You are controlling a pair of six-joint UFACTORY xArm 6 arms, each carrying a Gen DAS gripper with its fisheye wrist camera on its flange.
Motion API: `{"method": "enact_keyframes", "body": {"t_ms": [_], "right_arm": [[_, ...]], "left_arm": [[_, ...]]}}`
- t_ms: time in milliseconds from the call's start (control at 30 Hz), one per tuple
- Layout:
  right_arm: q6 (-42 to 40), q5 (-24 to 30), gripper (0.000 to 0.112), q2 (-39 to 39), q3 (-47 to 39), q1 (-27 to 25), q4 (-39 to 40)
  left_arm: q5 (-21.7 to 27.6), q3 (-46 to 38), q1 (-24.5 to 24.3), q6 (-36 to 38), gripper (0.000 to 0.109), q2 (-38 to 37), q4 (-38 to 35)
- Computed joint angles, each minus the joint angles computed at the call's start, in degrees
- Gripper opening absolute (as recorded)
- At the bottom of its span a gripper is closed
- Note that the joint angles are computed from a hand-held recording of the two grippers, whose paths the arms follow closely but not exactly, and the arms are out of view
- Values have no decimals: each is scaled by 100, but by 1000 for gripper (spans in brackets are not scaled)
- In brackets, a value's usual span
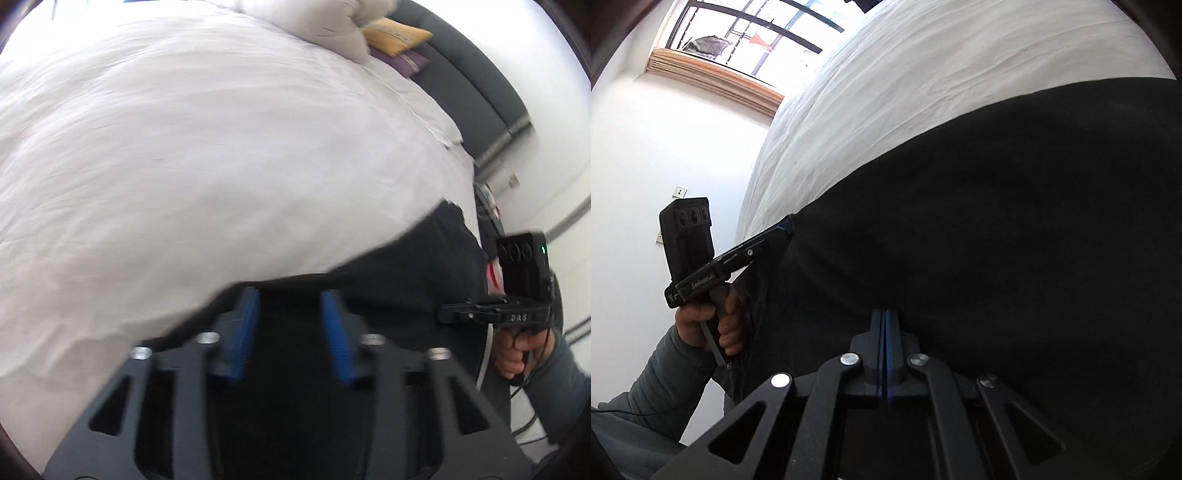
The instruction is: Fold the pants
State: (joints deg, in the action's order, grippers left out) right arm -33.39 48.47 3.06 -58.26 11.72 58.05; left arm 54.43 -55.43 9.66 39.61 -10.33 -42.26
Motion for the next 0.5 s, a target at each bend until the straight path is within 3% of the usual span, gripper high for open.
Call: {"method": "enact_keyframes", "body": {"t_ms": [100, 167, 233, 300, 367, 400, 433, 500], "right_arm": [[124, -487, 0, -372, 364, -66, -74], [186, -674, 11, -661, 565, -64, -138], [-136, -491, 30, -861, 681, -101, 156], [-377, -245, 32, -893, 715, -97, 319], [-389, -100, 32, -814, 735, -103, 282], [-421, 9, 26, -763, 766, -190, 359], [-470, 96, 12, -743, 815, -302, 509], [-179, 9, 0, -840, 997, -533, 387]], "left_arm": [[-673, -64, 30, -735, 29, -21, 635], [-470, -115, -80, -612, 29, -209, 287], [-187, -145, -354, -270, 29, -338, -24], [-15, -197, -849, -132, 29, -307, -155], [-178, -115, -1393, -267, 30, -178, 17], [-288, -70, -1603, -538, 30, -9, 317], [-473, 54, -1709, -632, 29, 110, 377], [-816, 465, -1649, -356, 29, -103, -107]]}}
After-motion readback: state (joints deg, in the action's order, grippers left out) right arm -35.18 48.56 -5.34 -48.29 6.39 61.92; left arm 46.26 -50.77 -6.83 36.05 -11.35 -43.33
